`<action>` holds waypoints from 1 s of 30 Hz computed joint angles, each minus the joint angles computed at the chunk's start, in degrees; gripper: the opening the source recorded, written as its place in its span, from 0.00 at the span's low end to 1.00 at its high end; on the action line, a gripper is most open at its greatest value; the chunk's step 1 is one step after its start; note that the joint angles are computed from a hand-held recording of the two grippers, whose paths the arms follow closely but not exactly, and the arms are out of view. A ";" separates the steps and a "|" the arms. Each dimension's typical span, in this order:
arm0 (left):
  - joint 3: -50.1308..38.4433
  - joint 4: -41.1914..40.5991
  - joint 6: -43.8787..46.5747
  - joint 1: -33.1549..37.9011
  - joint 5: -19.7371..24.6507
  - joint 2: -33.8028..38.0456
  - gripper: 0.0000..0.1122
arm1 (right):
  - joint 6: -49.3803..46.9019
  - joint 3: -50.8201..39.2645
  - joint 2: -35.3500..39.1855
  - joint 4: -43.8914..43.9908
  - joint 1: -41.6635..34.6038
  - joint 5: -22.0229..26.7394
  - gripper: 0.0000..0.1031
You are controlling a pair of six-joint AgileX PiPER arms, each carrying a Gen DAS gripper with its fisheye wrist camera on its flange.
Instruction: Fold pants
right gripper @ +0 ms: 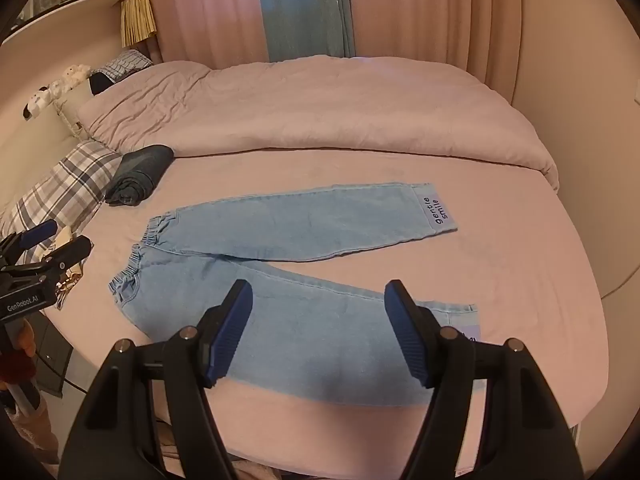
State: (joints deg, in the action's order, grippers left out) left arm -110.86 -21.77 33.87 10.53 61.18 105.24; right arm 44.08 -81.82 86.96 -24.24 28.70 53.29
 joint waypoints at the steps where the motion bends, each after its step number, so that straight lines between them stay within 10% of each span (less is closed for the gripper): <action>1: -0.43 -2.03 1.06 0.83 -0.06 0.18 0.89 | 0.17 0.10 0.03 -0.02 -0.05 0.04 0.67; 30: 5.70 -2.76 3.39 0.32 -5.82 -2.49 0.89 | 0.16 1.83 -2.44 0.35 -0.34 -1.81 0.66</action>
